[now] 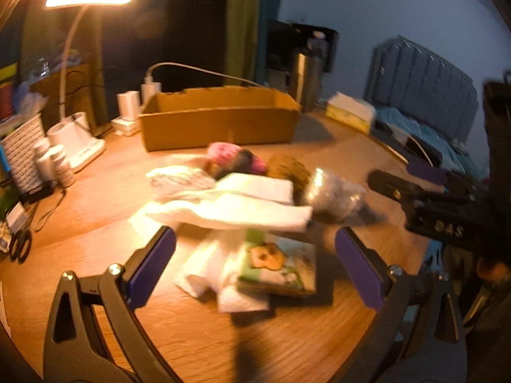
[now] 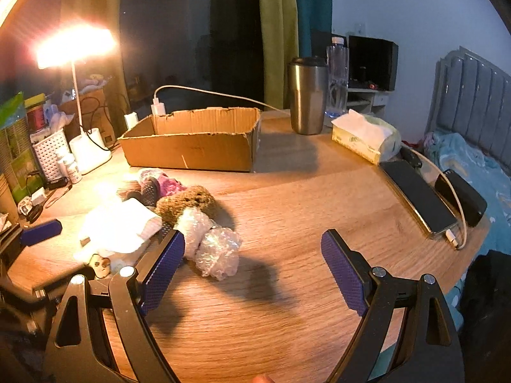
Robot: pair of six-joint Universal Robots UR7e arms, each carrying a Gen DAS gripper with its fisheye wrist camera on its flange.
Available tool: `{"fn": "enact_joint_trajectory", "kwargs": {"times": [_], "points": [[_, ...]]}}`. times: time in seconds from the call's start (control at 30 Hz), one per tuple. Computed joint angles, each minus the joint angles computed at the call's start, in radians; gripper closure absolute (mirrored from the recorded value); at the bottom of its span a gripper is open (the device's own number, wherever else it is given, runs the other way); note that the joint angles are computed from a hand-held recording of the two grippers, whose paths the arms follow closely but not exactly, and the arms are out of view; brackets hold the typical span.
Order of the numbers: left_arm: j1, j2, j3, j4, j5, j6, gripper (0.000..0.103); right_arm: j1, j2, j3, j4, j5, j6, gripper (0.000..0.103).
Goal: Organize soft objects
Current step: 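Grasp the bubble-wrap bundle with the right gripper while the left grasps the green tissue pack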
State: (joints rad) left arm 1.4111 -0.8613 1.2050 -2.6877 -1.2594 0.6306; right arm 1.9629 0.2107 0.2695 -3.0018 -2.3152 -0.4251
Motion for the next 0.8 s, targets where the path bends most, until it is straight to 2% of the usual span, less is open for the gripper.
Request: {"fn": "enact_joint_trajectory", "kwargs": {"times": [0.17, 0.3, 0.33, 0.37, 0.43, 0.53, 0.63, 0.67, 0.73, 0.8], "points": [[-0.02, 0.031, -0.004, 0.032, 0.08, 0.047, 0.003, -0.017, -0.038, 0.071, -0.003, 0.01, 0.033, 0.013], [-0.032, 0.045, -0.003, 0.031, 0.111, 0.061, 0.003, -0.032, -0.052, 0.087, 0.035, 0.047, 0.06, 0.013], [-0.035, 0.048, -0.003, 0.03, 0.118, 0.067, 0.005, -0.036, -0.057, 0.091, 0.046, 0.059, 0.067, 0.013], [-0.037, 0.051, -0.005, 0.033, 0.126, 0.07, 0.018, -0.041, -0.061, 0.094, 0.06, 0.077, 0.075, 0.013], [-0.039, 0.062, -0.019, 0.061, 0.152, 0.065, 0.032, -0.049, -0.066, 0.093, 0.093, 0.111, 0.089, 0.013], [-0.035, 0.071, -0.042, 0.107, 0.169, 0.038, 0.035, -0.06, -0.053, 0.049, 0.167, 0.161, 0.108, 0.013], [-0.035, 0.064, -0.034, 0.097, 0.167, 0.033, 0.036, -0.065, -0.015, -0.035, 0.241, 0.194, 0.109, 0.015], [-0.036, 0.06, -0.032, 0.101, 0.165, 0.028, 0.036, -0.067, 0.007, -0.085, 0.284, 0.201, 0.117, 0.019], [-0.035, 0.054, -0.031, 0.108, 0.155, 0.021, 0.036, -0.071, 0.015, -0.106, 0.322, 0.221, 0.127, 0.029], [-0.033, 0.044, -0.028, 0.112, 0.133, 0.016, 0.036, -0.073, 0.011, -0.102, 0.343, 0.242, 0.124, 0.046]]}}
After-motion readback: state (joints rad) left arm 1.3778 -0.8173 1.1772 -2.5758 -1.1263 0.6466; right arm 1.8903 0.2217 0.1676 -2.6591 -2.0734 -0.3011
